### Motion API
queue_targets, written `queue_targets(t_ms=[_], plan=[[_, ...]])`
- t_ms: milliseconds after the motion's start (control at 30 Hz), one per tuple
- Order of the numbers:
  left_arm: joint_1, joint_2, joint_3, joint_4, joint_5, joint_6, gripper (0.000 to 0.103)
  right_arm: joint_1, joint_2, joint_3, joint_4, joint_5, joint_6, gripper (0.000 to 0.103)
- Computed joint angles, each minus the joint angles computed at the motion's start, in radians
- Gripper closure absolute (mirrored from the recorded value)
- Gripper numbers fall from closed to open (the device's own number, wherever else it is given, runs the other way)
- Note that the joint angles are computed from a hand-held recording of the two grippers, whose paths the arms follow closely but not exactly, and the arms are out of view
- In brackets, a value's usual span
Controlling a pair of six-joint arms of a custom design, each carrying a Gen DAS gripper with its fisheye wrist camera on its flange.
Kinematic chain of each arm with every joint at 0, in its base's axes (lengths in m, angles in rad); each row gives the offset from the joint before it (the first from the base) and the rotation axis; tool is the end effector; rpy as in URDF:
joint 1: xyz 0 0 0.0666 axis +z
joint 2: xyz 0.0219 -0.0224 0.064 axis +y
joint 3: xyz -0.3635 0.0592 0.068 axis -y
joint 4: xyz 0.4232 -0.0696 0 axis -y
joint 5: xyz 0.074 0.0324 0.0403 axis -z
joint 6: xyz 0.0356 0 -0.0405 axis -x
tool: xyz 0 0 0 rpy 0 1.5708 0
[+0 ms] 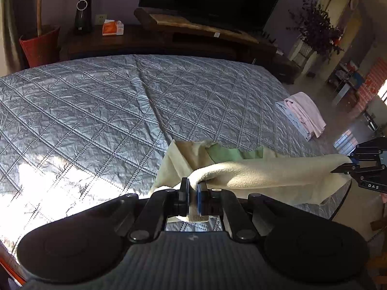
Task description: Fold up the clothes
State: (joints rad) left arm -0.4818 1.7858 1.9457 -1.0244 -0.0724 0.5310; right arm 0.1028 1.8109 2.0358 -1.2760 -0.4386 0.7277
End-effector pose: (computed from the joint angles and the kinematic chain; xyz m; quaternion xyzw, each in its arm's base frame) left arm 0.5811 -0.3014 0.4552 -0.0356 0.9371 -0.1379 0.3187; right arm 0.6346 0.0803 0.4696 -0.4317 0.8406 0.1230 0.3033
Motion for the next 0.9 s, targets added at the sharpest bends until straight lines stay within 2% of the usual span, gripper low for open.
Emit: queue_targets(t_ms=[100, 200, 267, 300, 433, 467, 533, 600, 667, 733, 800, 900], plan=[[0.029, 0.126, 0.144, -0.045, 0.004, 0.011, 0.097, 0.004, 0.158, 0.199, -0.092, 0.021, -0.052, 0.093], [0.044, 0.252, 0.288, -0.115, -0.004, 0.013, 0.097, 0.012, 0.249, 0.281, -0.107, 0.06, -0.07, 0.092], [0.049, 0.324, 0.366, -0.157, -0.009, 0.022, 0.097, 0.017, 0.307, 0.33, -0.117, 0.087, -0.081, 0.086], [0.051, 0.346, 0.384, -0.168, -0.007, 0.035, 0.096, 0.018, 0.307, 0.31, -0.093, 0.103, -0.08, 0.082], [0.054, 0.318, 0.3, -0.11, -0.021, 0.08, 0.087, 0.018, 0.28, 0.204, 0.019, 0.154, -0.062, 0.077], [0.057, 0.31, 0.289, -0.107, -0.029, 0.079, 0.081, 0.017, 0.253, 0.157, 0.066, 0.164, -0.048, 0.069], [0.065, 0.277, 0.249, -0.089, -0.043, 0.084, 0.079, 0.01, 0.198, 0.071, 0.172, 0.198, -0.052, 0.057], [0.071, 0.251, 0.228, -0.091, -0.093, 0.103, 0.078, -0.004, 0.151, 0.006, 0.268, 0.21, -0.106, 0.058], [0.067, 0.257, 0.262, -0.119, -0.19, 0.101, 0.08, -0.007, 0.11, -0.05, 0.361, 0.21, -0.144, 0.057], [0.061, 0.267, 0.291, -0.104, -0.216, 0.096, 0.08, 0.0, 0.078, -0.094, 0.443, 0.199, -0.17, 0.057], [0.049, 0.287, 0.33, -0.086, -0.218, 0.104, 0.08, 0.023, 0.104, -0.057, 0.415, 0.155, -0.195, 0.06], [0.019, 0.348, 0.399, -0.068, -0.155, 0.073, 0.079, 0.056, 0.163, 0.015, 0.366, 0.097, -0.27, 0.071]])
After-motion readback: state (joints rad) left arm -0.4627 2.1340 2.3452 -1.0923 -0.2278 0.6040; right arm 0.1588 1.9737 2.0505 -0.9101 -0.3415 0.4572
